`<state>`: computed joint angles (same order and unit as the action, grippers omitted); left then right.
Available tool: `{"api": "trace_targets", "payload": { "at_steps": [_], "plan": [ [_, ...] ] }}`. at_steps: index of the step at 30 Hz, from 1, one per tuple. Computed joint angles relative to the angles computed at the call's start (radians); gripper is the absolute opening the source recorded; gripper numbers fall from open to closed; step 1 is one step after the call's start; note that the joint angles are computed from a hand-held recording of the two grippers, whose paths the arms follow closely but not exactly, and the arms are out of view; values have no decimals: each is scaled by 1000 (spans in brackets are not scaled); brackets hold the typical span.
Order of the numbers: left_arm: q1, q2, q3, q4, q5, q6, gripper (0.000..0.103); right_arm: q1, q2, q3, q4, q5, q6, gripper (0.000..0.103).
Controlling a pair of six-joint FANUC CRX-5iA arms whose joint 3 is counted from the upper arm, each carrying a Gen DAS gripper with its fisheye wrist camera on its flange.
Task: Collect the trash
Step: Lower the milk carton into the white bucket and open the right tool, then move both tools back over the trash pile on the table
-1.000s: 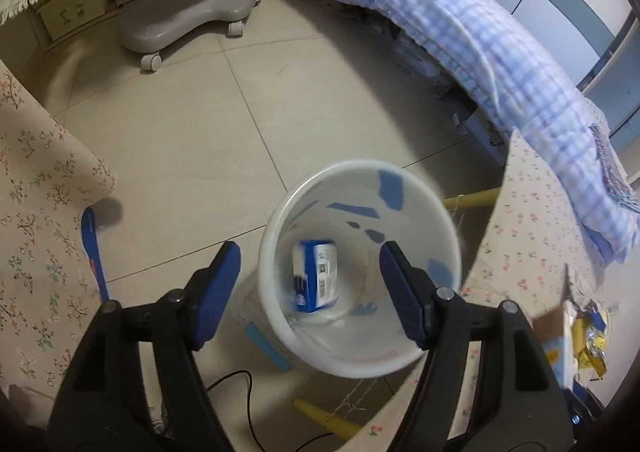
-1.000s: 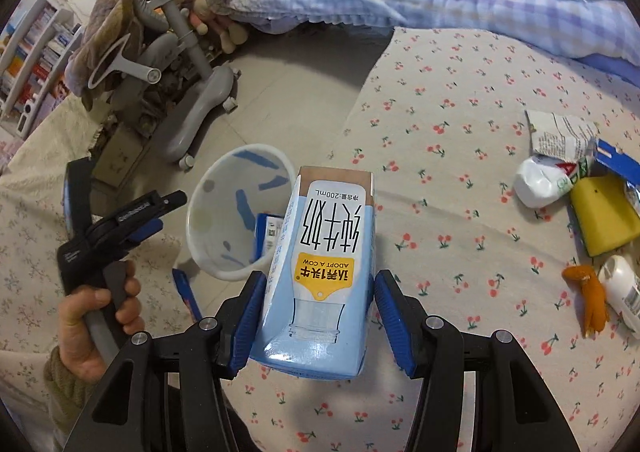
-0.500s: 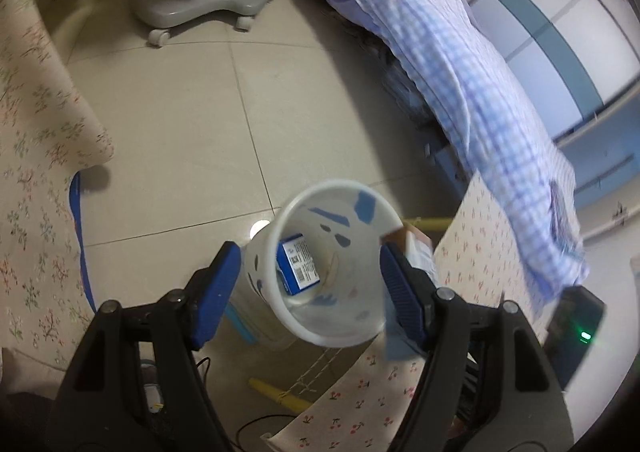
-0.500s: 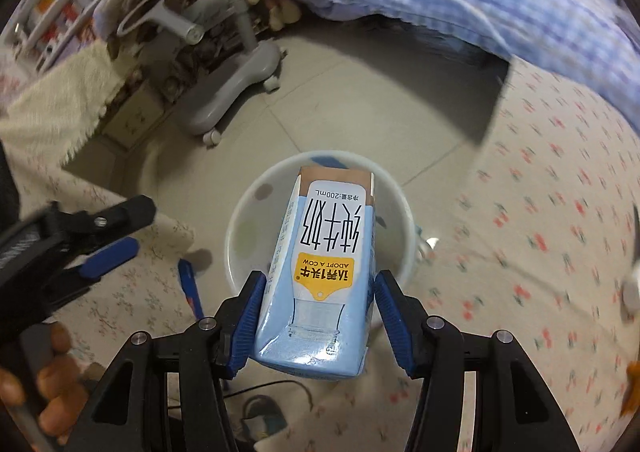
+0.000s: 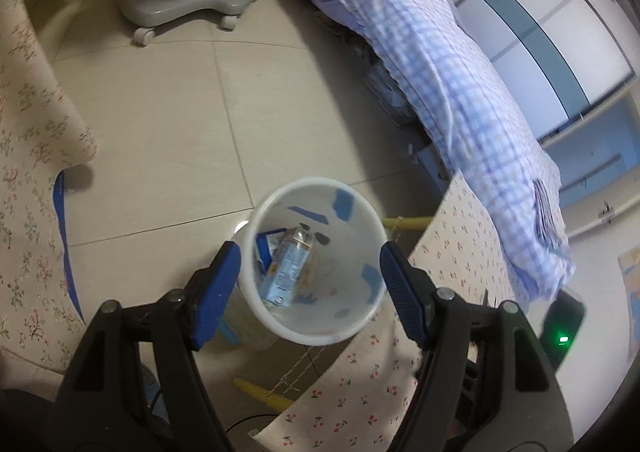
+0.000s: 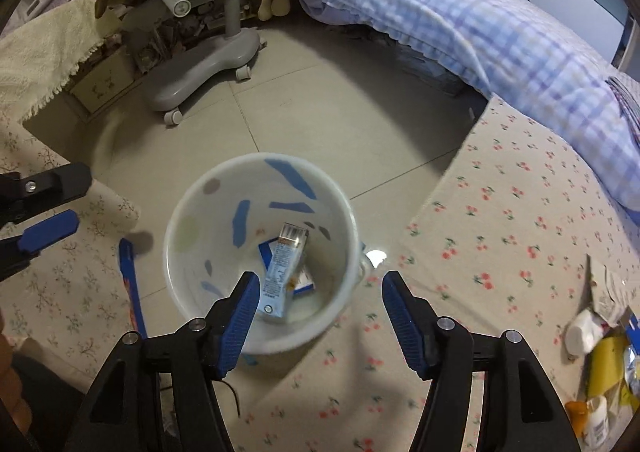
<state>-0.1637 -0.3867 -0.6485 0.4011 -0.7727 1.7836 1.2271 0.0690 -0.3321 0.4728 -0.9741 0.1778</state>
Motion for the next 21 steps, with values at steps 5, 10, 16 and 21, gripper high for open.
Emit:
{"api": "trace_targets", "payload": {
  "at_steps": [5, 10, 16, 21],
  "plan": [
    [-55, 1, 14, -24, 14, 1, 73, 65, -126, -75, 40, -110, -46, 65],
    [-129, 3, 25, -42, 50, 4, 76, 167, -295, -152, 75, -275, -126, 66],
    [-249, 25, 75, -161, 84, 112, 86, 376, -508, -248, 240, -571, -334, 85],
    [-338, 72, 112, -171, 76, 88, 86, 556, -665, -341, 276, -840, -579, 85]
  ]
}}
